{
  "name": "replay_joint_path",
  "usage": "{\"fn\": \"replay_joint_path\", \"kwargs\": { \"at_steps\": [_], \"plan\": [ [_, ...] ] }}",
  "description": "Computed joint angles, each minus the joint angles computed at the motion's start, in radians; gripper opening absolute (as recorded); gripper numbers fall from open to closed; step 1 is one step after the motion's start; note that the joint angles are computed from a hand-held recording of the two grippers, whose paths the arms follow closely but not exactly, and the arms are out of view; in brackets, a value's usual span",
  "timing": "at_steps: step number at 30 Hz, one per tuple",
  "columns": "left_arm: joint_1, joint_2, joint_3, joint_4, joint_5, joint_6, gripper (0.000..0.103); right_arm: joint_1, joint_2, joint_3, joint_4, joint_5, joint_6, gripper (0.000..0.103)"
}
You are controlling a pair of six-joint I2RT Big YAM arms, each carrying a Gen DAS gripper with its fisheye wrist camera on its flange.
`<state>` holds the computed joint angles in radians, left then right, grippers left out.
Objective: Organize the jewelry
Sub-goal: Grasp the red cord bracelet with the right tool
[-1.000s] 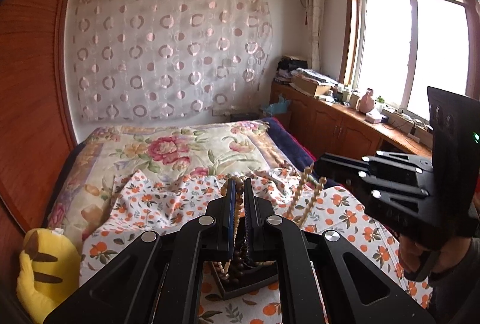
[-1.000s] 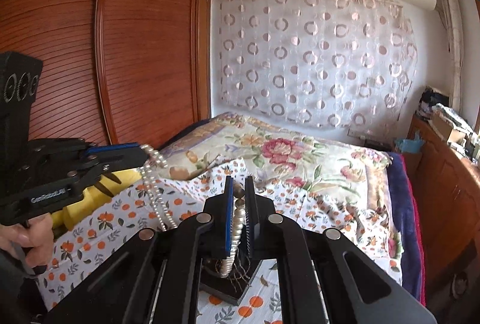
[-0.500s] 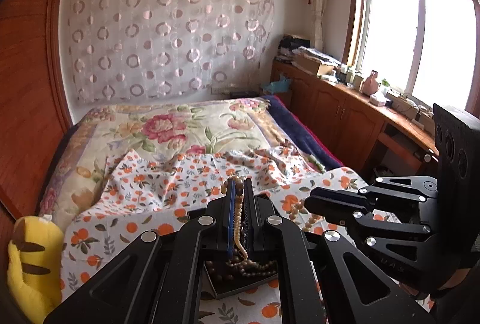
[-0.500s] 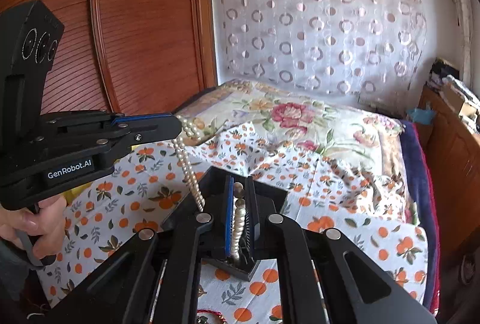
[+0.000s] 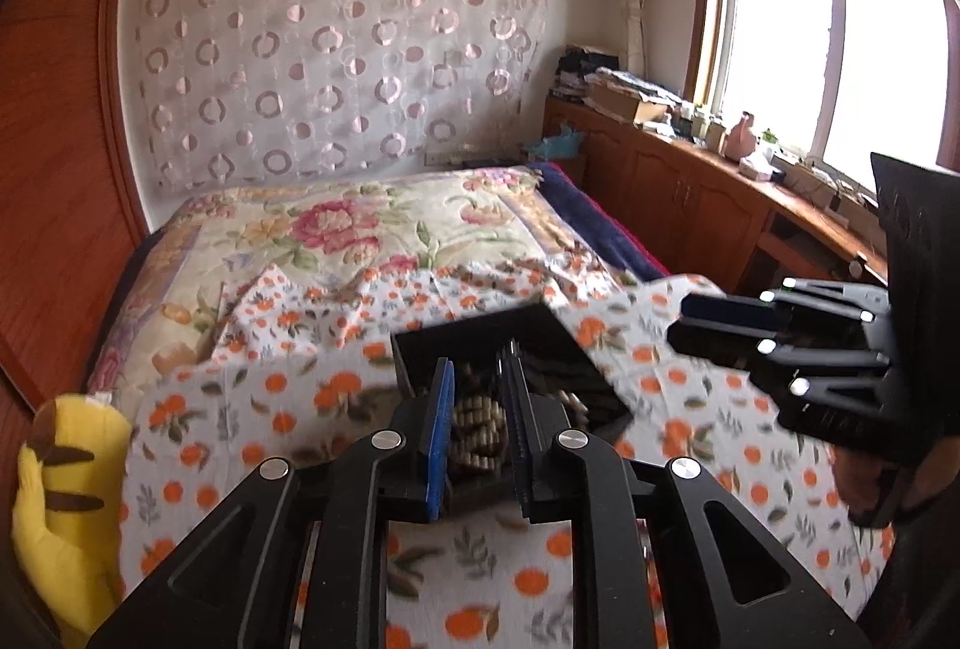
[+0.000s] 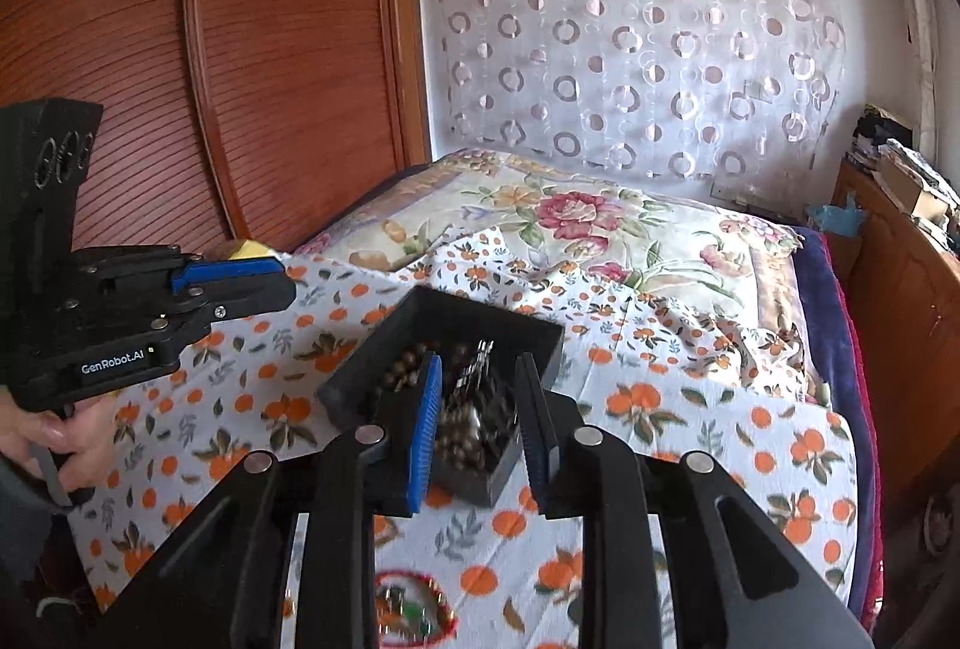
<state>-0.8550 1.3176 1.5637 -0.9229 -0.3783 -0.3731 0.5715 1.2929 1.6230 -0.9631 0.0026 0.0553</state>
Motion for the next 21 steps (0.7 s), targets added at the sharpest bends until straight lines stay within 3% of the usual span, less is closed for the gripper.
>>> {"fn": "replay_joint_path", "kwargs": {
  "at_steps": [7, 10, 21],
  "plan": [
    [-0.041, -0.086, -0.142, 0.003, 0.024, -0.062, 0.016, 0.030, -0.080, -0.140, -0.010, 0.001, -0.002, 0.027],
    [-0.063, -0.111, -0.186, 0.002, 0.024, -0.082, 0.022, 0.045, -0.097, -0.192, -0.022, 0.003, -0.007, 0.027],
    [-0.119, -0.111, -0.251, -0.010, 0.042, -0.122, 0.026, 0.028, -0.083, -0.246, -0.109, -0.041, -0.015, 0.019]
  ]
}}
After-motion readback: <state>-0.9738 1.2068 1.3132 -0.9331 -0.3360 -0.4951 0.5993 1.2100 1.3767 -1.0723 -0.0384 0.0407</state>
